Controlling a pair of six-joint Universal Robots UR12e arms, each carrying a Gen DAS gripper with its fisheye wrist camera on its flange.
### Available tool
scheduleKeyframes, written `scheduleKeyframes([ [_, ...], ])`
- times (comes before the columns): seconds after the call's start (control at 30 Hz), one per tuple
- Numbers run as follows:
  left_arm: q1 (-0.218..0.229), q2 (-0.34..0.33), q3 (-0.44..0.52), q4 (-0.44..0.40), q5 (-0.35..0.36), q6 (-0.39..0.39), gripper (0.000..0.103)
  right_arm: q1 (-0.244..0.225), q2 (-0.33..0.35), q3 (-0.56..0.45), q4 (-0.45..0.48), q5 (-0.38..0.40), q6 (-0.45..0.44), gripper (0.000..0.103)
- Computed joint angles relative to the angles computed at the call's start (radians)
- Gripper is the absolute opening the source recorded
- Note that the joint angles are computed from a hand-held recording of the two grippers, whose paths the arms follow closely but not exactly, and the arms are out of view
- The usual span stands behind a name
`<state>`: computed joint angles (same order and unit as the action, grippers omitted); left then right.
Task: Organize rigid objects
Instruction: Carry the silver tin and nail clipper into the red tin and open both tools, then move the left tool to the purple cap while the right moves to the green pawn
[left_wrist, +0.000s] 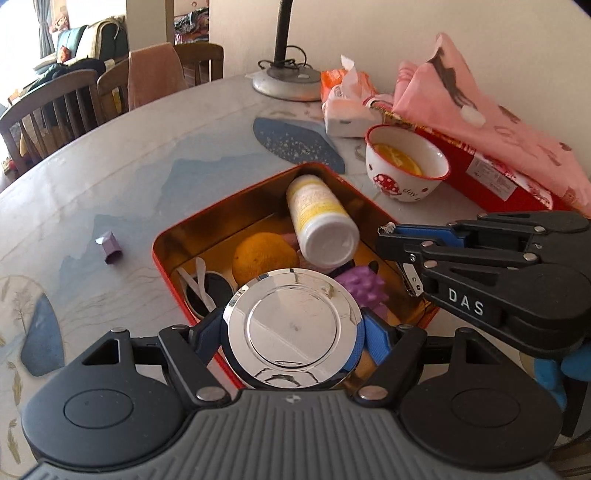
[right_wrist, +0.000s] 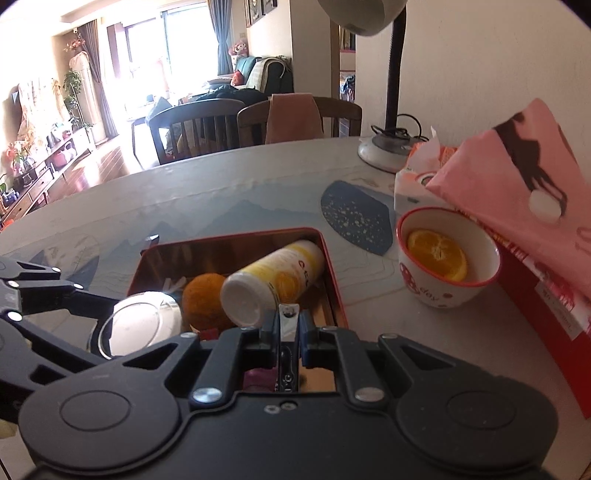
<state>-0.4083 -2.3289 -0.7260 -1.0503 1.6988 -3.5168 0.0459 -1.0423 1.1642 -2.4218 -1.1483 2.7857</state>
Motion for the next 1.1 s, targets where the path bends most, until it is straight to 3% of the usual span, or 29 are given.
scheduleKeyframes([
  [0.43,0.001,-0.043,0.063,-0.073,-0.017,0.017,0.077,-0.001,0.016,-0.013,0.046,-0.02,0.012,0.011],
  [0.7,0.0,-0.058,0.095,-0.116,-0.023,0.022,0.077,-0.01,0.015,-0.02,0.076,0.0,0.029,0.019],
  [1.1,-0.008,0.016,-0.014,-0.017,0.01,0.013,0.078,-0.018,-0.001,-0.014,0.103,0.059,0.019,0.034],
])
